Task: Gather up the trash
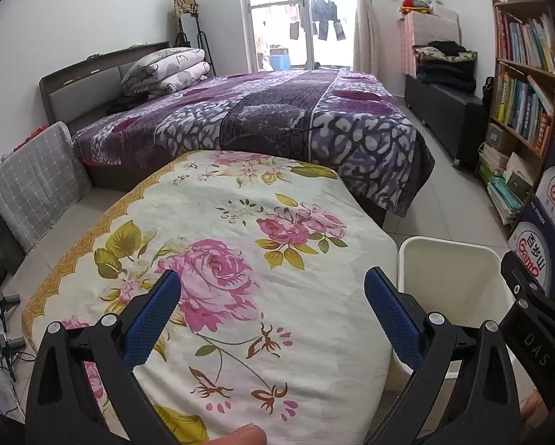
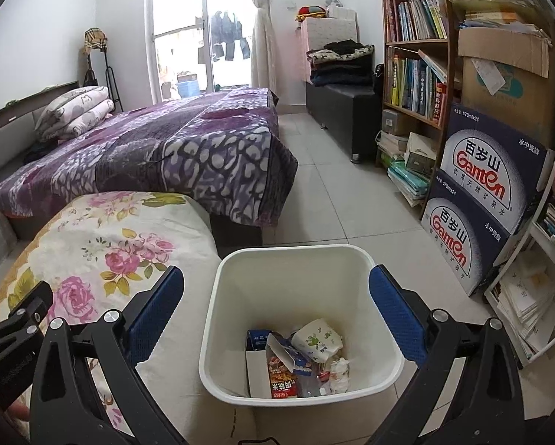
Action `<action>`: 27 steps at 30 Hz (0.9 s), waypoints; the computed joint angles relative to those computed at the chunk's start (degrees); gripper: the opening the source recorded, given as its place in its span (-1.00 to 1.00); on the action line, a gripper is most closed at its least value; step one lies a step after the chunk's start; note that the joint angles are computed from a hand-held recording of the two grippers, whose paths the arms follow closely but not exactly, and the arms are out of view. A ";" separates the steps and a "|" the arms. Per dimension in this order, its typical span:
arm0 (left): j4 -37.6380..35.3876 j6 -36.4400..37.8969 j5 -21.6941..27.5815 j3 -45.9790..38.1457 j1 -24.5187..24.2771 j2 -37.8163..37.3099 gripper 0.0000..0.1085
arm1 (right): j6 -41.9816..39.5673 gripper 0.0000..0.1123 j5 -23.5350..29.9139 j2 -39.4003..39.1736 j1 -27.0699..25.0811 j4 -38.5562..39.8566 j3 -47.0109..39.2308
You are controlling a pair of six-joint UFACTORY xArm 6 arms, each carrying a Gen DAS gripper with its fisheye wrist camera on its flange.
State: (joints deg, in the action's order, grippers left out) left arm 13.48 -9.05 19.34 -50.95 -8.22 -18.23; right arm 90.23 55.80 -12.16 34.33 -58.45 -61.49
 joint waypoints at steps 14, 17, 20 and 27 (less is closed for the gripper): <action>-0.69 -0.09 1.28 -0.59 -0.46 0.83 0.77 | -1.26 0.71 -0.78 -0.05 -0.65 1.36 0.61; -1.13 0.24 1.44 -0.61 -0.31 0.92 0.77 | -1.30 0.71 -0.76 -0.07 -0.65 1.34 0.63; -1.72 0.77 1.74 -0.81 -0.24 1.07 0.77 | -1.29 0.71 -1.04 -0.10 -0.77 1.32 0.87; -2.23 1.12 1.76 -0.87 -0.06 1.17 0.77 | -1.25 0.71 -0.93 0.05 -0.72 1.27 0.70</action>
